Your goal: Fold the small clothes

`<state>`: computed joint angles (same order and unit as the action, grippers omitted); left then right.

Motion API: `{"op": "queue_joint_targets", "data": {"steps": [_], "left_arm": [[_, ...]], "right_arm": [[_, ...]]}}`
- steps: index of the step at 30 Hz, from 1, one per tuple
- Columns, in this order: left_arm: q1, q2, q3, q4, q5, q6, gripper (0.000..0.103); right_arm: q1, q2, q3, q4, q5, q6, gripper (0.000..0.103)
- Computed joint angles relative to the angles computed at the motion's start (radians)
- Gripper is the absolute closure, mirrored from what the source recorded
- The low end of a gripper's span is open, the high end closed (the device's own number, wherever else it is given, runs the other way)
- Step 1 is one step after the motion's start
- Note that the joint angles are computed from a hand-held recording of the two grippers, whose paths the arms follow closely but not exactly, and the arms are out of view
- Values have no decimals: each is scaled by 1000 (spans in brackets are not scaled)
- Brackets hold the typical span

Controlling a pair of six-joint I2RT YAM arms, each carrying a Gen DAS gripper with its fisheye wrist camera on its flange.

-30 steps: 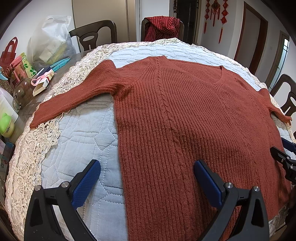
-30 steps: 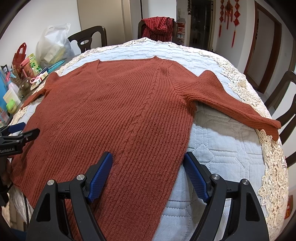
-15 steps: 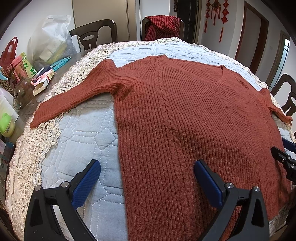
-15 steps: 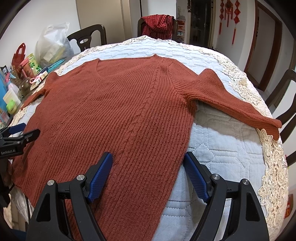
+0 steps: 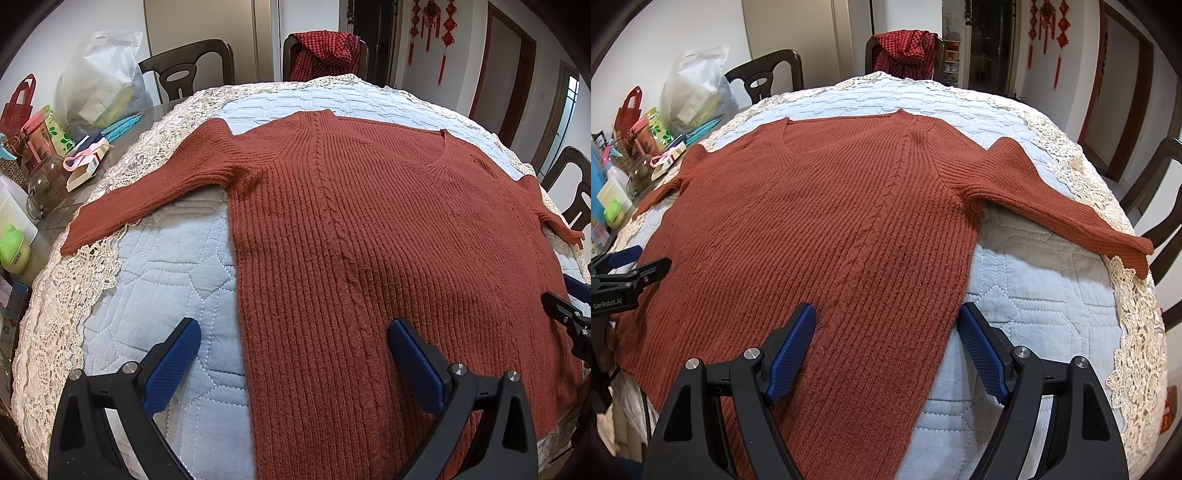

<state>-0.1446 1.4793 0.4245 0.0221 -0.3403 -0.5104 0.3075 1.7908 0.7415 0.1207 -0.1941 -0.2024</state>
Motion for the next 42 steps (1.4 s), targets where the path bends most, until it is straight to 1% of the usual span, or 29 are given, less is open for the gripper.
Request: {"op": "queue_joint_targets", "data": {"steps": [25, 42], "left_arm": [[-2, -5, -4, -1, -6, -9, 0], [-13, -7, -4, 1, -16, -16, 0]], "right_arm": [[-1, -15, -22, 19, 5, 4, 24], [3, -3, 35, -70, 10, 3, 24]]}}
